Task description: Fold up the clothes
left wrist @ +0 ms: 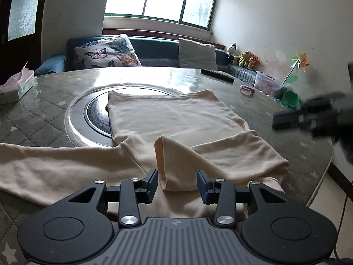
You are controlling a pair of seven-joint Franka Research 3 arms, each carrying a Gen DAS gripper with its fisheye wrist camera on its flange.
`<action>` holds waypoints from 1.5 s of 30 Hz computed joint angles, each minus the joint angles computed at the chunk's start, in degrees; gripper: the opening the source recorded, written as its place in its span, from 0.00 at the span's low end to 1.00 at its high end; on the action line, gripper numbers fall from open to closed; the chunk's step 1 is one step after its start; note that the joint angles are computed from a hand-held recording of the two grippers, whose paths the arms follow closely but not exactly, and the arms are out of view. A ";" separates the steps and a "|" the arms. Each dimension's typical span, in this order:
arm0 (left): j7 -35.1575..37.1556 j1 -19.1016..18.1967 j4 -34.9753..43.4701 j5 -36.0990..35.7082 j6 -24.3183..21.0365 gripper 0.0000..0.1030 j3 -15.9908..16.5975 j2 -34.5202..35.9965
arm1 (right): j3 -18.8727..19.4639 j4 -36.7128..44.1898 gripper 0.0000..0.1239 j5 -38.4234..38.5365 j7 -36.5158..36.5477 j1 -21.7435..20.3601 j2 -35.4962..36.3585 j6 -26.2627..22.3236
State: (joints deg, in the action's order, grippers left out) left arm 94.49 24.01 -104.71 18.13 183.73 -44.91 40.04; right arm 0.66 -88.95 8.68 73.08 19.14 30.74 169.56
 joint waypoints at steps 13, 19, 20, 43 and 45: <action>0.14 -2.05 -1.70 -2.75 0.76 0.05 2.37 -2.41 | 2.39 -4.97 0.17 2.89 -2.61 -2.73 -0.32 -3.54; -3.19 -4.25 -2.97 -1.08 0.55 0.05 6.72 -5.93 | 2.30 -4.65 0.17 3.10 -3.52 -2.62 -0.57 -3.64; -3.13 -3.78 -2.65 -1.03 -0.06 0.05 6.24 -5.69 | 2.17 -4.47 0.17 3.23 -3.36 -2.51 -0.46 -2.88; 4.99 -8.64 3.35 -8.29 -6.28 0.05 9.01 -3.43 | -2.88 8.65 0.14 -1.10 5.42 0.67 9.93 -2.73; 5.18 -8.18 2.47 -9.76 -6.13 0.05 9.19 -4.32 | -3.46 8.91 0.14 -1.84 6.04 1.17 10.02 -2.88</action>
